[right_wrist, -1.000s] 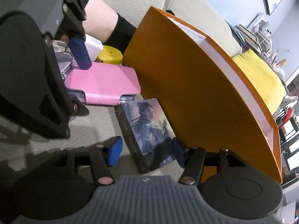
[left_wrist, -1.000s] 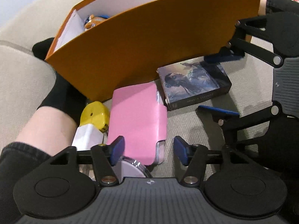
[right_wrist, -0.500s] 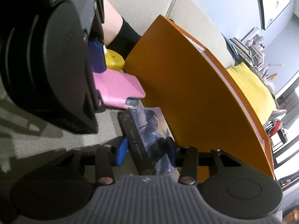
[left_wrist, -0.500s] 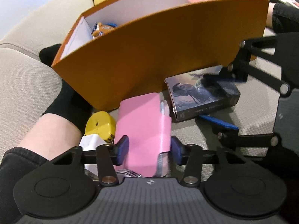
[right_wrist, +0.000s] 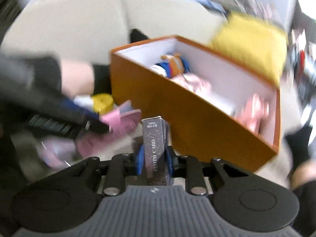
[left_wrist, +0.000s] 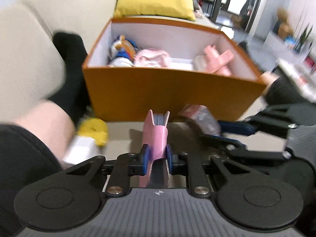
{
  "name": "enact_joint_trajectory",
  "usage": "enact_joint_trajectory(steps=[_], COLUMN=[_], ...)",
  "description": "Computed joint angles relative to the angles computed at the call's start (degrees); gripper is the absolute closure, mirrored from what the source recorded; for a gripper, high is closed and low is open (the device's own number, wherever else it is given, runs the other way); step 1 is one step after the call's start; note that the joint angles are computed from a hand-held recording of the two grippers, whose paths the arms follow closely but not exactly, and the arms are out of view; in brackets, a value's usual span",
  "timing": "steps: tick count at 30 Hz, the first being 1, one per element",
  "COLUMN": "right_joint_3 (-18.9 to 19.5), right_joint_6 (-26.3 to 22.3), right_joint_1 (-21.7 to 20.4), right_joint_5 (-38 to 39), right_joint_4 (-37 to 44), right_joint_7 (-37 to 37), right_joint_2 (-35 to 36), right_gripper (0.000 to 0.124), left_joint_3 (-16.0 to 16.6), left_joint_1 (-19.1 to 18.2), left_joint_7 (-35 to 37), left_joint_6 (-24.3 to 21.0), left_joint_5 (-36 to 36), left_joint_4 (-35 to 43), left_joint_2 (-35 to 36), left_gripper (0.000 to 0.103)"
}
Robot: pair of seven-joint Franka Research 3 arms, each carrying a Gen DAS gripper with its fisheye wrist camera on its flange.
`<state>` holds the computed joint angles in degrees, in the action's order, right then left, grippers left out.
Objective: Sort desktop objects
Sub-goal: 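Grasp the pink card case with the left gripper while the right grasps the dark photo card box, then lift both items and lower them into the orange box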
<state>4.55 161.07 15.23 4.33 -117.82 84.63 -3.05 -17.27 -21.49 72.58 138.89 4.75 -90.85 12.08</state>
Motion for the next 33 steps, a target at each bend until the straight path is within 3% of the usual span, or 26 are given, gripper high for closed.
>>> enact_joint_trajectory(steps=[3, 5, 7, 13, 20, 25, 33], right_joint_3=[-2.2, -2.5, -2.3, -1.8, -1.8, -1.7, -1.7], right_joint_6=[-9.3, -12.4, -12.5, -13.7, -16.2, -17.2, -17.2], right_joint_1=[-0.4, -1.2, -1.5, -1.5, -1.7, -1.7, -1.6], right_joint_5=[16.5, 20.1, 22.2, 20.7, 20.4, 18.4, 17.7], right_joint_4=[4.9, 6.2, 5.2, 5.7, 7.1, 7.1, 6.8], right_joint_7=[-2.3, -1.2, -1.2, -1.3, -1.3, -0.9, -0.9], right_joint_2=[1.5, 2.2, 2.1, 2.3, 3.4, 3.2, 2.5], right_gripper=[0.100, 0.100, 0.100, 0.097, 0.096, 0.096, 0.099], left_joint_3=[-1.6, -1.1, -1.1, -0.2, -1.2, 1.0, 0.4], left_joint_1=[2.7, 1.9, 1.8, 0.2, 0.8, -2.0, -1.2], left_joint_7=[4.0, 3.1, 2.9, 1.5, 4.2, 0.2, 0.0], left_joint_6=[0.6, 0.6, 1.1, -1.6, -2.9, -4.6, -3.5], left_joint_5=[-10.5, -9.5, -9.5, -4.4, -6.8, 0.7, 1.1], left_joint_4=[1.2, 2.5, 3.2, 5.3, 7.3, 9.3, 7.4], left_joint_2=[1.7, 3.2, 4.1, 4.9, 6.6, 8.0, 6.6], left_gripper=[0.083, 0.083, 0.083, 0.081, 0.076, 0.076, 0.079])
